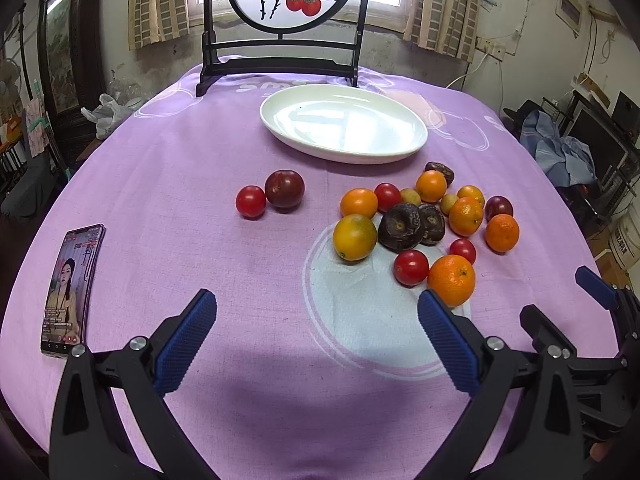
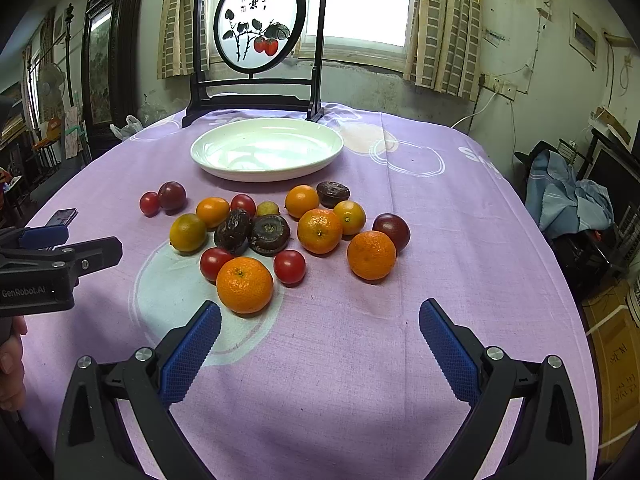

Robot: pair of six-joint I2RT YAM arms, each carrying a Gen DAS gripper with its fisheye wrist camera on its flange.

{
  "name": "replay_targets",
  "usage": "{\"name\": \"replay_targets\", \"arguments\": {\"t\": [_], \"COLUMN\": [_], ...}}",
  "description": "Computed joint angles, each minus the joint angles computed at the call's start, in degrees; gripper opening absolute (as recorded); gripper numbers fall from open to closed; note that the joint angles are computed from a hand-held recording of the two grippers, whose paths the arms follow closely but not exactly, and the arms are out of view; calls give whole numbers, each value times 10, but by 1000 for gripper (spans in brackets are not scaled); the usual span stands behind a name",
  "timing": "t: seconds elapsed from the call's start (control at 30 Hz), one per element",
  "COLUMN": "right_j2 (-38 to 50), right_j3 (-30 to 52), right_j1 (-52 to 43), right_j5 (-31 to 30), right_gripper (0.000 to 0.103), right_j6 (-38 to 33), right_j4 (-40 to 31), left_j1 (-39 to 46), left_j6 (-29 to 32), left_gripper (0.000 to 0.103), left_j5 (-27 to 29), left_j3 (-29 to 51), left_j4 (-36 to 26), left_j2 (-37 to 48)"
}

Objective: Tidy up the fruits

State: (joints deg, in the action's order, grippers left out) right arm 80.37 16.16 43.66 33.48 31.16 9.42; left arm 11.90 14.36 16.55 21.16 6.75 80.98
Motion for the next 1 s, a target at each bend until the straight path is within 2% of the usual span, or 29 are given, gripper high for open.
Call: {"name": "replay_targets", "arguments": {"t": [1.0], "right_j2": [19], "right_j3": [-10], "right_j1": [-1], "right_j5": [-3], "right_gripper": [100], "right_j6": [3], "right_j4": [21], "left_j1": [-12], "left_j6": [-1], "left_gripper": [99], "left_j5": [-9], "left_j3": [-6], "left_j4": [12], "left_j2": [17]}}
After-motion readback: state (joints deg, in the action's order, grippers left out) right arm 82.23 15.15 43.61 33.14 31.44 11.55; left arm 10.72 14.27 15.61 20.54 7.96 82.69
